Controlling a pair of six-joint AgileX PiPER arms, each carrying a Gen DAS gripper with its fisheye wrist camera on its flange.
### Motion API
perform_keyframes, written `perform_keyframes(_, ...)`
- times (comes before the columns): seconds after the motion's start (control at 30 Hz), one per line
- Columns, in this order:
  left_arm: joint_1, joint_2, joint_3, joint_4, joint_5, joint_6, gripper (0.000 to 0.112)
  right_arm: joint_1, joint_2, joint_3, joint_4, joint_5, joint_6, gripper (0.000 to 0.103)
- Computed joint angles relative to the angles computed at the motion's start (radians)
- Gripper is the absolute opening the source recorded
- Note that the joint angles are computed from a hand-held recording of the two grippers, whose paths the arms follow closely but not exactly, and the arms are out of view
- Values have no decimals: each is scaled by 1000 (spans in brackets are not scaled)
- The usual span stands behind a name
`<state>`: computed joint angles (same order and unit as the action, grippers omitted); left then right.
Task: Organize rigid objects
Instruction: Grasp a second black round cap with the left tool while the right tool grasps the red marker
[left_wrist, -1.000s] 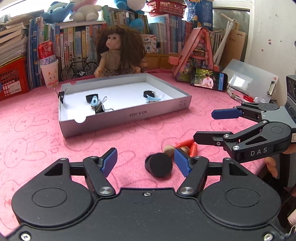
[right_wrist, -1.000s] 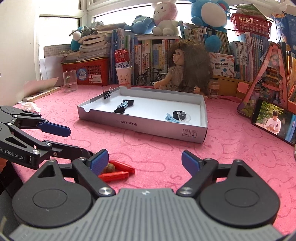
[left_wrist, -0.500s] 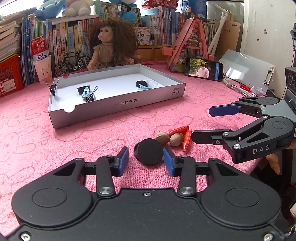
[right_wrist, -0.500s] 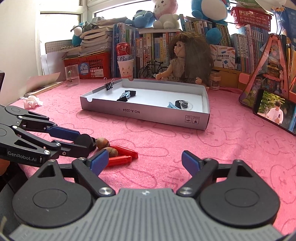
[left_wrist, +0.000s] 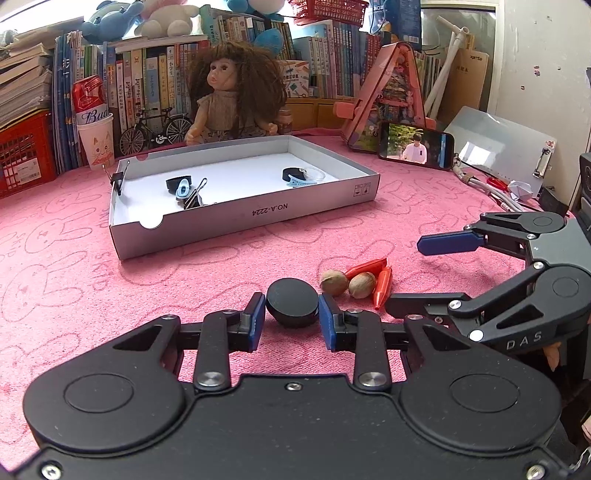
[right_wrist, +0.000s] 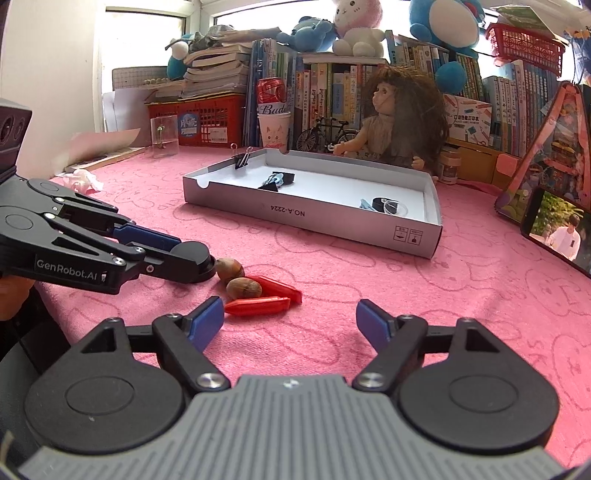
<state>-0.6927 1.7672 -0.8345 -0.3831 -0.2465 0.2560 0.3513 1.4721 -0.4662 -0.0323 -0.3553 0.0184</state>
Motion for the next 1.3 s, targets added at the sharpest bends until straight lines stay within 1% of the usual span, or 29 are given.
perform_keyframes(0.07,0,0,2,-14,-5,13,29,9,4,-3,-14,3,4,78)
perform_keyframes(0.27,4,-3,6,-32,-12,22,30,25,14,-16,-42,13,15,72)
perform_keyframes(0.33,6,-4,7,-45,-14,30,30,34,21,-22,-15,12,-13,71)
perform_keyframes(0.4,7,-5,10,-60,-18,39,30,52,29,-27,70,5,-90,69)
perform_keyframes(0.5,9,-7,12,-89,-21,61,30,54,36,-33,74,2,-87,62)
perform_keyframes(0.57,9,-7,12,-126,-26,92,30,56,36,-32,65,4,-80,55)
perform_keyframes(0.67,17,-7,12,-141,-26,97,30,66,33,-29,92,3,-106,51)
perform_keyframes(0.9,17,-7,16,-199,-45,139,30,89,28,-22,226,-13,-189,50)
perform_keyframes(1.3,19,2,13,-302,-62,203,30,72,2,1,417,-58,-270,50)
